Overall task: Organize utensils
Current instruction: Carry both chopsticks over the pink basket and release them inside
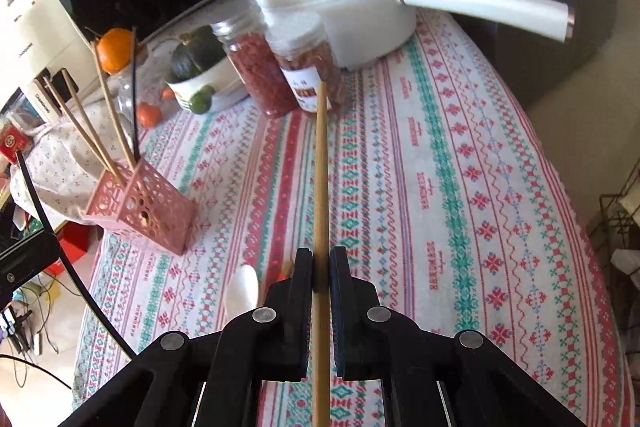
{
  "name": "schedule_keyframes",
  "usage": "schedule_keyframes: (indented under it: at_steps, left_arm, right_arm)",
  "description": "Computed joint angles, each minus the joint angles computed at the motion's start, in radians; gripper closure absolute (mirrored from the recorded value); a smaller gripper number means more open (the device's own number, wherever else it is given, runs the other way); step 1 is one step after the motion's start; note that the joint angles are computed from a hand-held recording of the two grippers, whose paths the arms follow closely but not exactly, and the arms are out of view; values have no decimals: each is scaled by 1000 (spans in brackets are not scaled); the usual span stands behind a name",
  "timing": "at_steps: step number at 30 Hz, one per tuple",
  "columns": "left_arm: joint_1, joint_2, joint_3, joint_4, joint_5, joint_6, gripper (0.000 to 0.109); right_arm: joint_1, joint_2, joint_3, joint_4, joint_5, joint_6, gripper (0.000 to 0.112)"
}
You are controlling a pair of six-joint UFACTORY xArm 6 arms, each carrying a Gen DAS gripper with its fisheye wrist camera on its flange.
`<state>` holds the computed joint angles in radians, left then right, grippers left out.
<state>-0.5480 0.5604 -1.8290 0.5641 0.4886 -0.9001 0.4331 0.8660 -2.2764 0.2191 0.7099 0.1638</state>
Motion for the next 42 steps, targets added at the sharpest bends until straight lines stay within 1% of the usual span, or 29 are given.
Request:
schedule_keyframes:
  at_steps: [4, 6, 8, 10, 15, 20, 25, 29, 30, 33, 35, 37, 40, 42]
  left_arm:
    - [15, -58, 60, 139, -49, -143, 104]
    - [23, -87, 82, 213, -72, -217, 104]
    - [27, -104, 86, 243, -77, -246, 104]
    - [34, -126, 97, 303, -85, -301, 104]
    - [57, -190, 127, 490, -82, -480, 104]
    - [80, -219, 123, 599, -43, -564, 104]
    - [107, -175, 73, 630, -19, -580, 104]
    - [122, -95, -7, 633, 16, -552, 104]
    - [128, -76, -24, 630, 13, -550, 104]
    - [148, -13, -73, 569, 0, -515, 104]
    - [163, 22, -95, 507, -23, -487, 104]
    - [175, 56, -119, 437, -26, -449, 104]
    - [187, 86, -134, 347, -27, -398, 104]
    - [191, 85, -124, 309, -30, -379, 103]
  right_arm:
    - [26, -26, 55, -27, -139, -14, 106]
    - [37, -27, 61, -31, -184, -21, 106]
    - [44, -17, 46, -28, -208, -25, 106]
    - [49, -2, 23, -23, -215, -32, 106]
    - [60, 38, -40, -12, -183, -44, 106]
    - [71, 19, -10, -1, -196, -68, 106]
    - [71, 6, 18, 15, -217, -81, 106]
    - [71, 27, -14, 23, -198, -73, 106]
    - [71, 29, -17, 24, -196, -72, 106]
    - [75, 41, -36, 21, -195, -71, 106]
    - [78, 46, -42, 32, -204, -79, 106]
    - [82, 48, -43, 47, -218, -91, 106]
    - [90, 56, -54, 78, -233, -110, 106]
    - [96, 64, -68, 96, -243, -122, 106]
